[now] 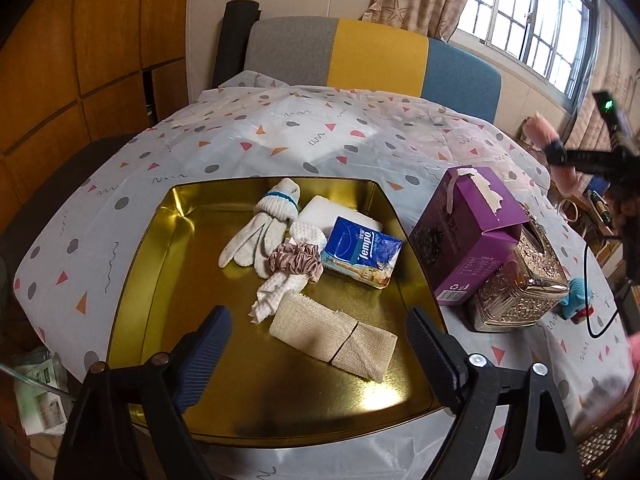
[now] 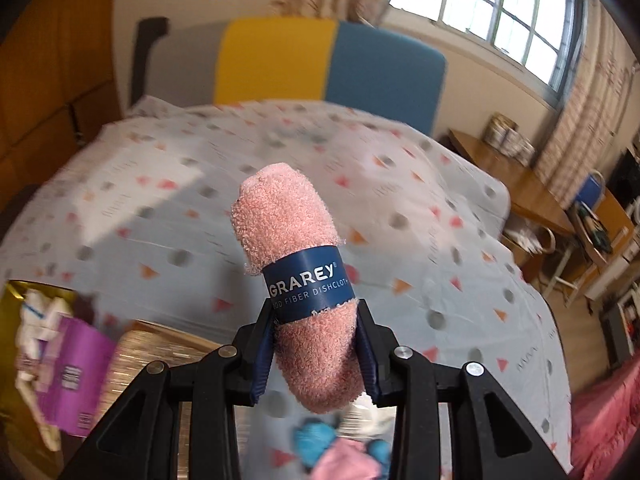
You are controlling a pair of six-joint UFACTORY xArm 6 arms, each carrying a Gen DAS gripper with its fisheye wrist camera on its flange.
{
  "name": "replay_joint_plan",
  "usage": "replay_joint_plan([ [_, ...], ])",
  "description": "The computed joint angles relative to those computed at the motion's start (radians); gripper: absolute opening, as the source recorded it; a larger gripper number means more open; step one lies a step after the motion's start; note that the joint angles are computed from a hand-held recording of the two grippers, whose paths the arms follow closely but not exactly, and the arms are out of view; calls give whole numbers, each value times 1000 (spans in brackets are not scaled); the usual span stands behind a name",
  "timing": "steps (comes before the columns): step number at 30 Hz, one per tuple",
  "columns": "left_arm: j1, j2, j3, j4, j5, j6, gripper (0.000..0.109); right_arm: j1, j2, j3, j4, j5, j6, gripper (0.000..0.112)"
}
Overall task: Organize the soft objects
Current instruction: 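Carry the pink GRAREY dishcloth into the gold tray and open the right tool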
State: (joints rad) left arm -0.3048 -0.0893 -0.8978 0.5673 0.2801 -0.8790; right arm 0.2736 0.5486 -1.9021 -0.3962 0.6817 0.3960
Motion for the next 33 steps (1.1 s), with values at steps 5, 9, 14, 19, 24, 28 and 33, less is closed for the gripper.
replay_joint_plan([
  [5, 8, -20, 14, 67, 11, -69, 97, 73, -31, 26, 87, -64, -77, 36],
  [9, 19, -35, 32, 97, 13, -104, 97, 135, -55, 68, 178, -107, -147, 36],
  [14, 41, -54, 59, 123, 8, -148, 97, 230, -97, 143, 332, -163, -270, 36],
  [19, 70, -76, 82, 173, -4, -220, 97, 331, -101, 197, 522, -173, -438, 36],
  [24, 99, -96, 102, 211, -6, -273, 97, 385, -8, 143, 545, -92, -429, 36],
  [28, 110, -100, 109, 215, -2, -283, 97, 399, 94, 50, 527, -14, -383, 37],
  [33, 111, -93, 107, 226, 0, -290, 97, 416, 178, -39, 426, 64, -327, 39],
])
